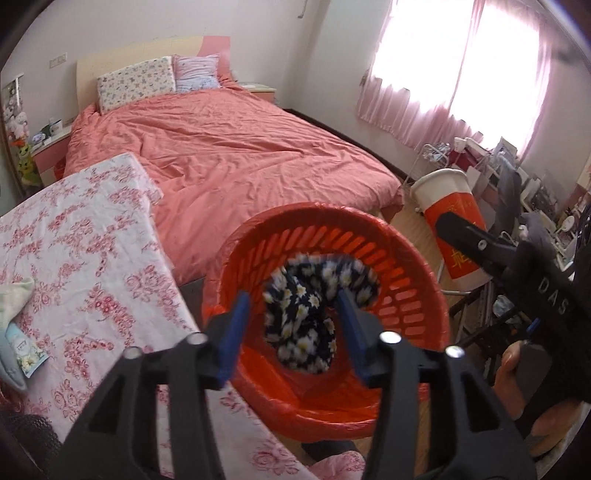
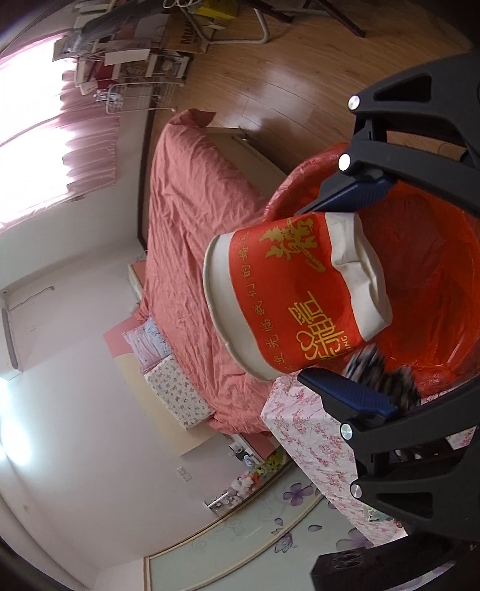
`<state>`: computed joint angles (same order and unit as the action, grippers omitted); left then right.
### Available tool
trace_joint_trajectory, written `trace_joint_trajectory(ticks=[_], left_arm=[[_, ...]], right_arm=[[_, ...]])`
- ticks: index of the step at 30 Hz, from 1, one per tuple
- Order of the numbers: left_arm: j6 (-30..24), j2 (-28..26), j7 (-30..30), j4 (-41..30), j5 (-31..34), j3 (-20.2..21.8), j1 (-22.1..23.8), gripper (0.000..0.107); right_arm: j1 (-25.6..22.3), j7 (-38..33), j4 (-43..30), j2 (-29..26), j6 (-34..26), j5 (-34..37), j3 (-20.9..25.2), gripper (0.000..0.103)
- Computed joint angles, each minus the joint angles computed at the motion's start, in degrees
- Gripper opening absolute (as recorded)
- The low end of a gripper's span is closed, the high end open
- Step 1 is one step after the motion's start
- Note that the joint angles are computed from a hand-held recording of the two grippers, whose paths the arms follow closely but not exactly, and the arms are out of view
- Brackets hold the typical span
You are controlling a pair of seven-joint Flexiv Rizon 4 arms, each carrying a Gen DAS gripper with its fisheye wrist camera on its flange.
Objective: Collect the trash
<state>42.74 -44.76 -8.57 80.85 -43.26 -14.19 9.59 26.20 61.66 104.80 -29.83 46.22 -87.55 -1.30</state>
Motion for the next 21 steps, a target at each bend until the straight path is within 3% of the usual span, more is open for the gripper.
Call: trace_joint_trajectory(ticks=[2,9,21], left_arm=[[1.10,-0.68,-0.79,-0.63,0.55,0.74,-0.21,0.061],[6.80,0.44,1.43,1.66,-1.37,-0.17,2.68,0.080],[6.10,4.75,7.50,4.51,-9.21,0.19,8.74,0.083]], right_arm=[[-0.22,-0.22,0.26,-0.04,0.39,0.60,0.21,0.086],[2.70,-6.09,-1.05,-0.36,-3.55,6.77,1.05,0.087],[8.30,-21.08,-9.76,-4.24,-5.94,12.66,-0.28,0.087]])
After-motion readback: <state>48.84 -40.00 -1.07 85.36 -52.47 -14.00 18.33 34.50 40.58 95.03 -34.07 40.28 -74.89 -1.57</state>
